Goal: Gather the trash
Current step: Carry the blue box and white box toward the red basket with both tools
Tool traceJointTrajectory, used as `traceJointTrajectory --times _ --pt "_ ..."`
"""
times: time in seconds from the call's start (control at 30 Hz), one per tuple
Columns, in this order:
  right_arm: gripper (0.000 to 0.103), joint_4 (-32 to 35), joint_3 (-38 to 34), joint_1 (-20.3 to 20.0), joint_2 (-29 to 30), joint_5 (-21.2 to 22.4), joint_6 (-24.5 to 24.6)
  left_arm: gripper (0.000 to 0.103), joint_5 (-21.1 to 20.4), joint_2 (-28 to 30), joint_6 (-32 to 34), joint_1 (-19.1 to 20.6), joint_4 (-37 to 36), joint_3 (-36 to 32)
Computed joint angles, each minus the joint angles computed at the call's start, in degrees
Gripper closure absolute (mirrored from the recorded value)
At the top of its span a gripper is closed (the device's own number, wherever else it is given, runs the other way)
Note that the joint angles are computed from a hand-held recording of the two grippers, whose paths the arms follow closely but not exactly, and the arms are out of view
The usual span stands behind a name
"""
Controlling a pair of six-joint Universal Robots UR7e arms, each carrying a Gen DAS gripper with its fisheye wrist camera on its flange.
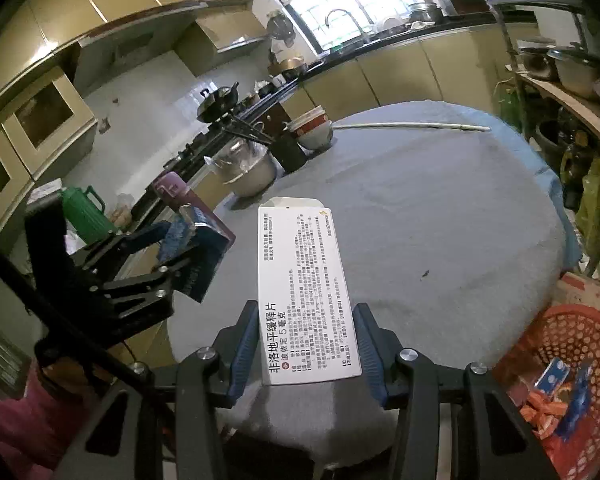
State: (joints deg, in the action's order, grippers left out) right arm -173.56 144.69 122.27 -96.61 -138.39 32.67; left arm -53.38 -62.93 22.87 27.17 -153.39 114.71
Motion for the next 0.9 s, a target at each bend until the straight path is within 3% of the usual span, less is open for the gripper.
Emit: traceJointTrajectory --times 0.27,0.53,0.9 --pt "0.053 2.8 0.6 4.3 -1.4 -4.2 4.0 0.038 -0.2 0.6 -3.4 -2.4 0.5 1.1" --pt "0.053 5.5 1.5 5.8 -3.6 -6.2 7.6 0.038 -0.1 0.5 -4.2 -3.8 0.0 2.2" --pt "0.053 5.7 2.0 6.8 -4.2 -6.7 8.8 0.038 0.1 0.6 -3.9 -3.9 -0.2 2.3"
